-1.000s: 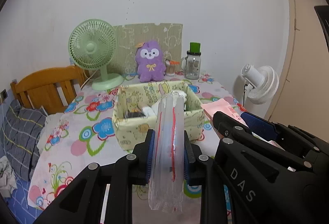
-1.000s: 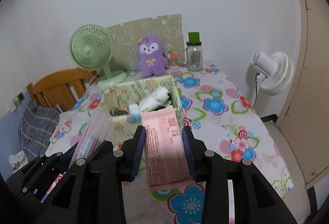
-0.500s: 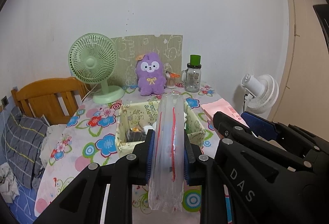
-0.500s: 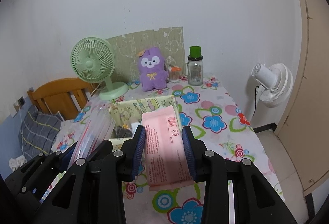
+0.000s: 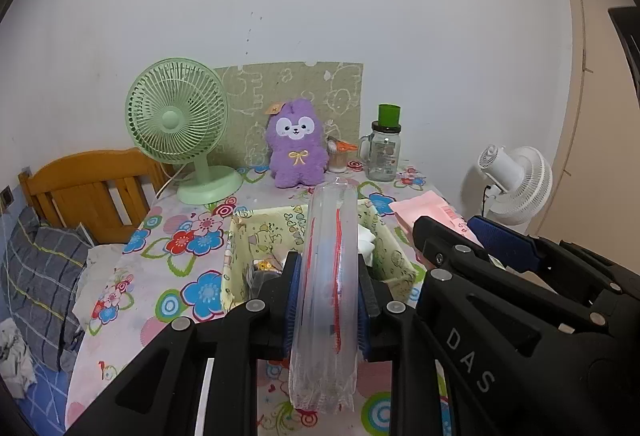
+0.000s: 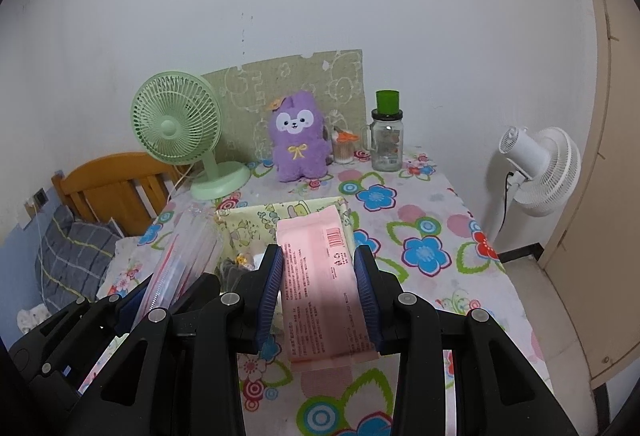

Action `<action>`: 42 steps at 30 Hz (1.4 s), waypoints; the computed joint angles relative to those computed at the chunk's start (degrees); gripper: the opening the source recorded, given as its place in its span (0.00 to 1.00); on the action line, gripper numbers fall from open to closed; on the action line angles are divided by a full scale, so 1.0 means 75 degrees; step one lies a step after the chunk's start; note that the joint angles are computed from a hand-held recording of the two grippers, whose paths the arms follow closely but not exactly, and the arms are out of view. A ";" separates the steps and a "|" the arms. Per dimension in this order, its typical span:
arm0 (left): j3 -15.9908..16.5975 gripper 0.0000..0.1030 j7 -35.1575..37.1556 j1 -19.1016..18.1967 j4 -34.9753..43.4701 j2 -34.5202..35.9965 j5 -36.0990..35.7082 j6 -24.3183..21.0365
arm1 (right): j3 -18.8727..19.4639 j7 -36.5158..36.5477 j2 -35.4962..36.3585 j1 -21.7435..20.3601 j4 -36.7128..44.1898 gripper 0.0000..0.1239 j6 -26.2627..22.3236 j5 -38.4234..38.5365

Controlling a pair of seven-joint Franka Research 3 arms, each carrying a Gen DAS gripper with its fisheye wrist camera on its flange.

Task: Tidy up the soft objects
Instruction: 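Lift the clear bag and pink packet with both tools and carry them over the box, then lower both tools into the box and open them to release the bag and packet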

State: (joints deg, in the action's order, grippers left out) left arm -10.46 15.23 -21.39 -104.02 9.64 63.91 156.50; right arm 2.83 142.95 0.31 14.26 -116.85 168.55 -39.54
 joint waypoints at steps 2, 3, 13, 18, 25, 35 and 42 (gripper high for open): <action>0.0017 0.22 0.0144 0.0035 0.0155 0.0144 -0.0123 0.0011 | -0.0015 -0.0128 0.0158 0.0020 0.0163 0.33 -0.0013 0.0122; 0.0034 0.22 0.0216 0.0040 0.0237 0.0220 -0.0180 0.0011 | -0.0037 -0.0224 0.0284 0.0043 0.0287 0.33 -0.0013 0.0220; 0.0301 0.22 0.0989 0.0004 0.0987 0.0941 -0.0955 0.0103 | -0.0518 -0.1341 0.1209 0.0537 0.1242 0.33 -0.0128 0.1356; 0.0437 0.22 0.1465 -0.0028 0.1443 0.1346 -0.1408 0.0147 | -0.0782 -0.1811 0.1677 0.0787 0.1768 0.33 -0.0216 0.1852; 0.0630 0.22 0.2137 -0.0095 0.2058 0.1927 -0.2075 0.0142 | -0.1072 -0.2383 0.2369 0.1033 0.2512 0.33 -0.0407 0.2541; 0.0765 0.26 0.2929 -0.0079 0.2755 0.2636 -0.3080 0.0069 | -0.1267 -0.3130 0.3220 0.1193 0.3412 0.33 -0.0682 0.3418; 0.0812 0.47 0.3288 -0.0054 0.3034 0.2937 -0.3551 -0.0057 | -0.1202 -0.3610 0.3564 0.1165 0.3742 0.33 -0.0751 0.3966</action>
